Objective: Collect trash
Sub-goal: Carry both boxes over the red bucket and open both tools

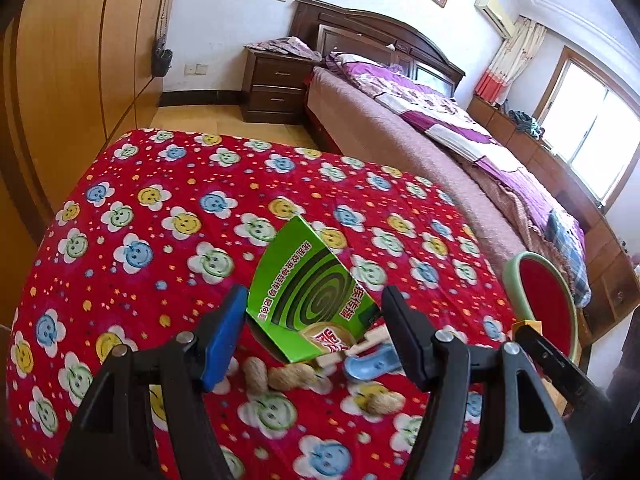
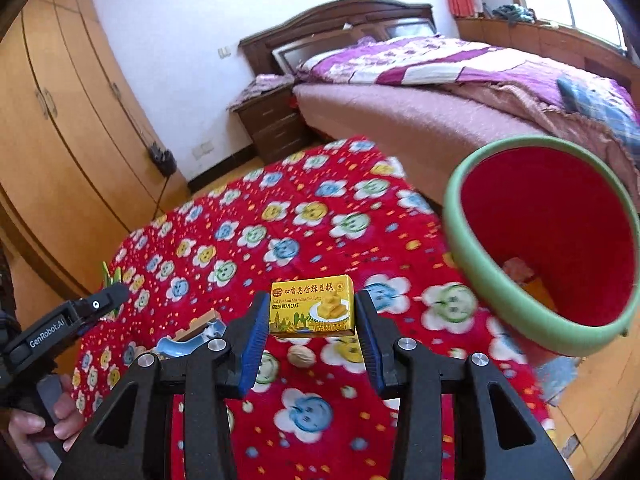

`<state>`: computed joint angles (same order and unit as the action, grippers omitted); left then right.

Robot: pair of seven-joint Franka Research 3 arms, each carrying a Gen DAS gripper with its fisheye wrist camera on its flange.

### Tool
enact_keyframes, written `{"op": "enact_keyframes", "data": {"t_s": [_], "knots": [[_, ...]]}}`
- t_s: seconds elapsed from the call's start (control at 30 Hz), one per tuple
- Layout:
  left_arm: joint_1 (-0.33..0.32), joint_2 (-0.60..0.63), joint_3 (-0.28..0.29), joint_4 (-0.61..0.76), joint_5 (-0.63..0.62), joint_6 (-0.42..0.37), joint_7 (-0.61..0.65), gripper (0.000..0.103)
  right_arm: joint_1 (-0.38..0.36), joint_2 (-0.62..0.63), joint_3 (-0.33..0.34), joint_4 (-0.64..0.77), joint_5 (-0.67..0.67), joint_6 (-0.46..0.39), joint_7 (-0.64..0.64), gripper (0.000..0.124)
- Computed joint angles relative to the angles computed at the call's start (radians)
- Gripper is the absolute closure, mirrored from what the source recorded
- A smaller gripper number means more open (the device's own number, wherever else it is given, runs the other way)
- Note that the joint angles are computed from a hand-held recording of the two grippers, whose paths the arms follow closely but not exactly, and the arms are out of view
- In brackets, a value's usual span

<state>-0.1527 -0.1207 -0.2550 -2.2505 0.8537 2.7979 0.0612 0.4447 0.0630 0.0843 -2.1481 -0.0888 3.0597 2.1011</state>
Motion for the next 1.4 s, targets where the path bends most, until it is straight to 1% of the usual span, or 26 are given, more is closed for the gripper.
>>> {"op": "enact_keyframes", "data": {"t_s": [0.07,0.23,0.33,0.5,0.6,0.67,0.73,0.83,0.9,1.03,1.07,1.17,1.27,1.33,1.4], "knots": [[-0.008,-0.003,-0.008,0.005,0.000,-0.002,-0.001,0.034,-0.005,-0.035,-0.013,-0.038,-0.041,0.026,0.041,0.081],[-0.032,0.006,-0.017,0.024,-0.029,0.007,0.027,0.034,-0.065,-0.095,0.012,-0.108,-0.048,0.076,0.064,0.081],[-0.050,0.023,-0.023,0.049,-0.046,0.000,0.054,0.034,-0.106,-0.124,0.037,-0.144,-0.024,0.099,0.053,0.081],[-0.083,0.065,-0.028,0.103,-0.063,-0.005,0.086,0.034,-0.201,-0.174,0.097,-0.208,-0.001,0.144,0.056,0.081],[-0.105,0.089,-0.026,0.133,-0.065,-0.013,0.099,0.034,-0.244,-0.200,0.123,-0.239,0.034,0.163,0.035,0.081],[-0.121,0.112,-0.024,0.161,-0.076,-0.020,0.120,0.034,-0.231,-0.212,0.102,-0.258,0.078,0.178,0.006,0.081],[-0.137,0.137,-0.021,0.189,-0.092,-0.031,0.148,0.034,-0.192,-0.222,0.057,-0.276,0.127,0.186,-0.030,0.081],[-0.161,0.177,-0.015,0.232,-0.109,-0.039,0.184,0.034,-0.153,-0.231,0.007,-0.296,0.188,0.191,-0.075,0.081],[-0.176,0.198,-0.010,0.254,-0.119,-0.040,0.206,0.034,-0.155,-0.234,0.000,-0.304,0.218,0.195,-0.097,0.081],[-0.202,0.235,0.003,0.288,-0.134,-0.032,0.239,0.034,-0.201,-0.225,0.028,-0.306,0.265,0.202,-0.126,0.081],[-0.206,0.242,0.005,0.295,-0.139,-0.029,0.247,0.034,-0.227,-0.223,0.050,-0.305,0.273,0.203,-0.130,0.081],[-0.220,0.268,0.011,0.320,-0.157,-0.026,0.278,0.034,-0.349,-0.215,0.155,-0.302,0.280,0.202,-0.127,0.081],[-0.233,0.290,0.017,0.342,-0.171,-0.027,0.303,0.034,-0.451,-0.200,0.237,-0.295,0.267,0.199,-0.106,0.081],[-0.241,0.308,0.019,0.361,-0.186,-0.031,0.325,0.034,-0.451,-0.190,0.230,-0.293,0.267,0.197,-0.104,0.080],[-0.248,0.323,0.022,0.377,-0.196,-0.028,0.343,0.034,-0.409,-0.181,0.186,-0.293,0.278,0.205,-0.117,0.080]]}}
